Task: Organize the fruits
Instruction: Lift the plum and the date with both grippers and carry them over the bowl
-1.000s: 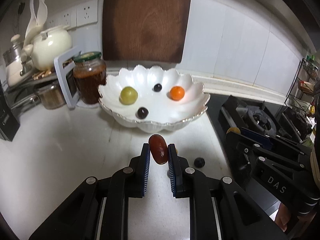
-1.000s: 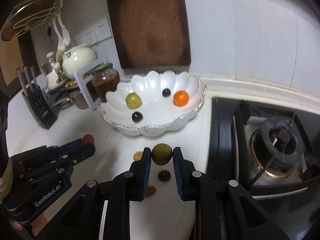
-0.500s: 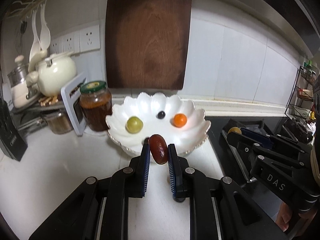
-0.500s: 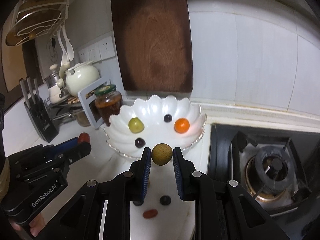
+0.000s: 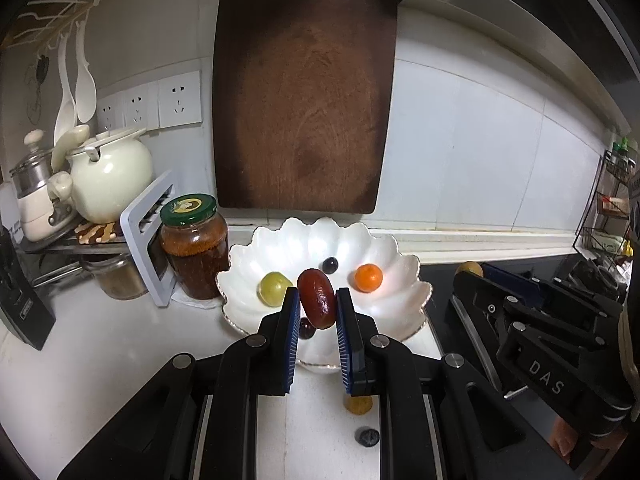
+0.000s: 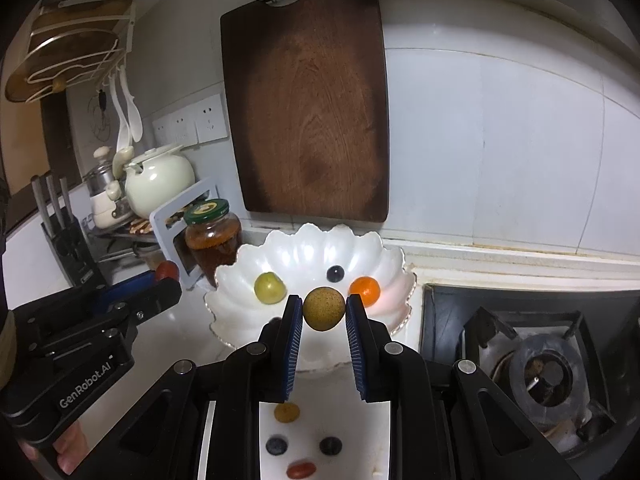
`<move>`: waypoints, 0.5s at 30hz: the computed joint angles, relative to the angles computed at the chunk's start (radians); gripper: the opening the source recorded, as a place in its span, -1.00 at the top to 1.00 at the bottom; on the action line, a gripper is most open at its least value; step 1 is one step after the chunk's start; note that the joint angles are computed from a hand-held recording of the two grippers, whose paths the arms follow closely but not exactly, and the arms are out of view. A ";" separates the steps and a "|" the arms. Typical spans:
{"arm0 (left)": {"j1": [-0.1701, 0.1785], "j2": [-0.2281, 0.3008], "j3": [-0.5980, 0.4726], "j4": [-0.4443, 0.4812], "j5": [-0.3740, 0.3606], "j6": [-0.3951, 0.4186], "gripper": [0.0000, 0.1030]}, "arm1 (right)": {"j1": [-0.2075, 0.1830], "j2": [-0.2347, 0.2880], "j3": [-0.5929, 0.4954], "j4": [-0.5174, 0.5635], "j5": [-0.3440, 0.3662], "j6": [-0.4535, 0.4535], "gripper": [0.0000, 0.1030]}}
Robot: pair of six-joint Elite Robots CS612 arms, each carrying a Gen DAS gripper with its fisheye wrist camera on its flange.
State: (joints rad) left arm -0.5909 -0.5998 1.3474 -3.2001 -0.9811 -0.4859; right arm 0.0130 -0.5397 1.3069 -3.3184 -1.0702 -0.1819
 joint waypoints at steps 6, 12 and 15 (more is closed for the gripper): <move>0.011 0.012 -0.037 0.021 0.011 0.027 0.64 | 0.008 0.013 -0.045 0.045 -0.009 -0.005 0.53; 0.028 0.029 -0.084 0.065 -0.018 0.041 0.64 | 0.019 0.032 -0.101 0.112 -0.041 -0.038 0.53; 0.039 0.039 -0.111 0.100 -0.047 0.035 0.64 | 0.022 0.044 -0.137 0.173 -0.046 -0.046 0.53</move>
State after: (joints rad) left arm -0.5522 -0.5604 1.2368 -3.0999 -1.0285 -0.4513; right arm 0.0347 -0.4959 1.1700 -3.1453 -1.1161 -0.2284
